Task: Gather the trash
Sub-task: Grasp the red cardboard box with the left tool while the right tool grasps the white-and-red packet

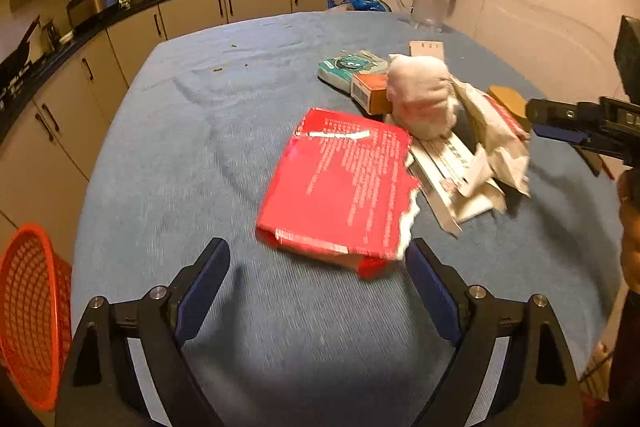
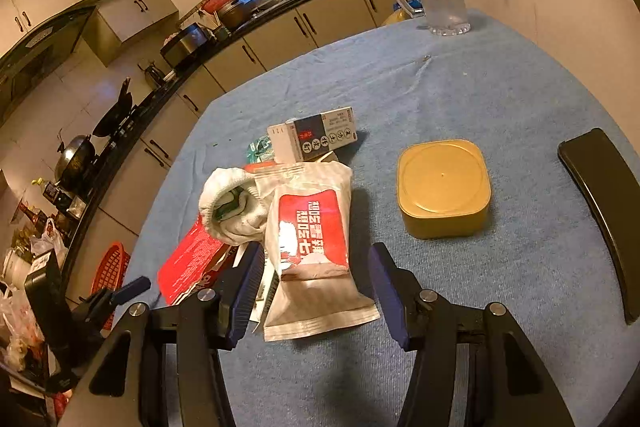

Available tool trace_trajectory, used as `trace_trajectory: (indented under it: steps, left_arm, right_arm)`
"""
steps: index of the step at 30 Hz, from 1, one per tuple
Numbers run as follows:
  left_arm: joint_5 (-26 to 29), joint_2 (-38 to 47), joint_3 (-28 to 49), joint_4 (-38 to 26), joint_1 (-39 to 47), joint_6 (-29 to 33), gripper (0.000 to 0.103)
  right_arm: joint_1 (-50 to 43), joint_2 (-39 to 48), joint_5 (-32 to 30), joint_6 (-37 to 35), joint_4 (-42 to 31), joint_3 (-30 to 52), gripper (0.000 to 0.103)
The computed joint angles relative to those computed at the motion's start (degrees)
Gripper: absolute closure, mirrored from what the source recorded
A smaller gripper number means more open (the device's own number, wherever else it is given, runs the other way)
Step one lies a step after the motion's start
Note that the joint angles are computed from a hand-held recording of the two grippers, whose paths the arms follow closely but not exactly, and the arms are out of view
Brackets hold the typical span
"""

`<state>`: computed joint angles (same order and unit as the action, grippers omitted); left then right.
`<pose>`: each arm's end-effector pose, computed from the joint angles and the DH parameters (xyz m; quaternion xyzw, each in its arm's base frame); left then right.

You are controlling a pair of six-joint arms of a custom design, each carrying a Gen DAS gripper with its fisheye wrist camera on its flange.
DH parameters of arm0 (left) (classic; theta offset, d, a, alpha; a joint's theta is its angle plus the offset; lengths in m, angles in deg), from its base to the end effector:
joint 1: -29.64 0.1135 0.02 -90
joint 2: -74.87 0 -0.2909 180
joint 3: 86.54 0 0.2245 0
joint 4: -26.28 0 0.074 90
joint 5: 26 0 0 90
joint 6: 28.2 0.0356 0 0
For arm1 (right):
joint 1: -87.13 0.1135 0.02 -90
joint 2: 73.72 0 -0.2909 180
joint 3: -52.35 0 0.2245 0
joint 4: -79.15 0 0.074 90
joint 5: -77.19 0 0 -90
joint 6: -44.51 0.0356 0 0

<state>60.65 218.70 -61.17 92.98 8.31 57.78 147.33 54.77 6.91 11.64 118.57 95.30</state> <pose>0.2016 -0.0765 0.0018 0.1327 0.9351 -0.0449 0.3255 0.1561 0.2483 0.0399 0.0395 0.9153 0.2318 0.3271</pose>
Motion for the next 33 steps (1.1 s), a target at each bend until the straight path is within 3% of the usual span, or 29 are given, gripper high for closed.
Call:
trace_trajectory:
  steps: [5,12,14,26,27,28,33]
  left_arm:
    - [0.96,-2.32,6.93,-11.51,0.15,1.09,0.012]
    - [0.81,-2.76,9.93,-14.64,0.34,-0.44,0.014]
    - [1.24,-2.72,9.81,-14.26,1.07,-0.89,0.022]
    - [1.20,-0.26,3.61,-1.22,-0.20,-3.01,0.026]
    - [1.01,0.03,3.23,-0.43,-0.31,-3.21,0.026]
    - [1.01,0.31,2.83,0.39,-0.36,-3.30,0.026]
    - [1.03,1.06,0.74,3.87,-0.80,-4.21,0.026]
  right_arm:
    - [-1.47,0.76,-1.08,-0.77,-1.74,1.37,0.043]
    - [-2.46,2.10,-2.65,-2.90,-7.64,6.45,0.039]
    - [-2.53,2.86,-2.98,-3.56,-9.38,8.26,0.037]
    - [-1.42,5.13,-3.37,-3.38,-13.86,12.16,0.035]
    - [-1.29,5.36,-3.14,-3.05,-13.91,12.21,0.038]
    - [-1.15,5.46,-3.05,-2.78,-13.59,12.08,0.051]
    - [0.19,4.66,-1.28,-2.48,-12.55,10.28,0.061]
